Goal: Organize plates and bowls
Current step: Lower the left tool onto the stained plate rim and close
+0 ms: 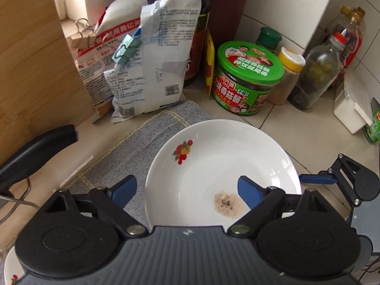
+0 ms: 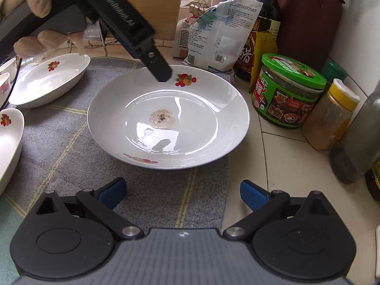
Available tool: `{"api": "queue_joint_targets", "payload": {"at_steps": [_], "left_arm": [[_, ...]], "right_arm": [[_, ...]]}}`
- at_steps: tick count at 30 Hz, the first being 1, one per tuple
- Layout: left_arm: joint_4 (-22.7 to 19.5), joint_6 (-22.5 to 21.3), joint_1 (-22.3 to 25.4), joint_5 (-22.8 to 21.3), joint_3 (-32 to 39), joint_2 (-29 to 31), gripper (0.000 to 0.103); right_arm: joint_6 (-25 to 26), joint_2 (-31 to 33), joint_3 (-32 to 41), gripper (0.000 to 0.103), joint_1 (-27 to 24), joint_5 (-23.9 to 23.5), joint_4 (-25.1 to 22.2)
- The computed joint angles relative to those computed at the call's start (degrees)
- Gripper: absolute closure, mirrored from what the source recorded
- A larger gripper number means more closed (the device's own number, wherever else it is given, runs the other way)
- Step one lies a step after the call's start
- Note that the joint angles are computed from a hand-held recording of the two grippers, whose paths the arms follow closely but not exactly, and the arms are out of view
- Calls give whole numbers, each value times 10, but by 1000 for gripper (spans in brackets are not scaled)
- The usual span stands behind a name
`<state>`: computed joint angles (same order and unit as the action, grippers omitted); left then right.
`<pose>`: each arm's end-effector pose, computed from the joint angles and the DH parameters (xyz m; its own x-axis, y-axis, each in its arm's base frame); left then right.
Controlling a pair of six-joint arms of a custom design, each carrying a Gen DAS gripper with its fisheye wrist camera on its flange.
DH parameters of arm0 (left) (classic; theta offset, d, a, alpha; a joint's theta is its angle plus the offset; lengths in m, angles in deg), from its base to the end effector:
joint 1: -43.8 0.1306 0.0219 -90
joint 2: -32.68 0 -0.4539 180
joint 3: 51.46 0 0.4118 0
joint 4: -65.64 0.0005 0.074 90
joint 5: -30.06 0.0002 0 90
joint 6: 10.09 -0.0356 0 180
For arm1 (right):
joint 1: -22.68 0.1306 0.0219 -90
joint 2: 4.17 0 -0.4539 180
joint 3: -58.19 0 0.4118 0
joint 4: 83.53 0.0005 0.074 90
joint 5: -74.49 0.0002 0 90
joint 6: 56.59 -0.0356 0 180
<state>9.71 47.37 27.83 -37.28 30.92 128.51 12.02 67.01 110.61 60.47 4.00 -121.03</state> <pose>0.4825 -0.1529 0.3863 -0.5518 0.6742 -0.4908 0.8080 0.5779 -0.1145 0.2644 0.1893 0.3382 -0.7691 -0.1613 -0.6185 -0.1616 0.9853 -0.0560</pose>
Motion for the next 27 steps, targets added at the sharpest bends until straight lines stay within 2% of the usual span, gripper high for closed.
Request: {"api": "queue_joint_targets", "payload": {"at_steps": [4,5,14,27], "left_arm": [[6,14,-4,-8,7,16,12],[5,19,-4,-9,10,21,15],[-2,34,-1,3,27,46,19],[-25,29,0,20,39,60,22]], "right_arm": [[17,3,-1,0,-7,-9,13],[19,4,-1,0,-9,-12,15],[40,10,-3,0,-23,-26,37],[70,17,-3,0,-34,-41,63]]}}
